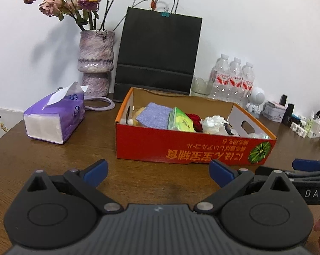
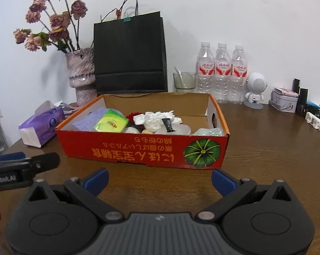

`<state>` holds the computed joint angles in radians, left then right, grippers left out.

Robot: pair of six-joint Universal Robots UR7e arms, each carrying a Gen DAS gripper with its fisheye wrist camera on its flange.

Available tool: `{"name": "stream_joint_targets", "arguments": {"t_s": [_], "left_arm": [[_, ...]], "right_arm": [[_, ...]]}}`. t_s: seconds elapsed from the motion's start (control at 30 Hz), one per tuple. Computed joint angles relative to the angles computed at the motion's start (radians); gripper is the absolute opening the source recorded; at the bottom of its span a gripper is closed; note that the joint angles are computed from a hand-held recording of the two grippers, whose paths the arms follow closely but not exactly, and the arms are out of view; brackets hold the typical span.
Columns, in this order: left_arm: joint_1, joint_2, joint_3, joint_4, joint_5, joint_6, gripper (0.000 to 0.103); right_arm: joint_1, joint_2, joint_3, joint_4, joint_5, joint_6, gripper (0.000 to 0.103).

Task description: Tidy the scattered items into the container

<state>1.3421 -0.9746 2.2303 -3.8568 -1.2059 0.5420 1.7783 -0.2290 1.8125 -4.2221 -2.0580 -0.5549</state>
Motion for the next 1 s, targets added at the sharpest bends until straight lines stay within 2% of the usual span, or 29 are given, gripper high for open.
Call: {"name": "stream_joint_targets", "arguments": {"t_s": [0.23,1.0], "left_arm": [[-0.003,0.014,0.006,-0.007,0.004,0.024,0.103],[-0.01,0.023,0.008,-0.039,0.022,0.04,0.103]], "right_arm": [[-0.003,0.002,0.008,-0.008,0.028,-0.001,0.103],[-0.007,-0.002,0.012,-0.009,0.035,0.004,0.103]]}}
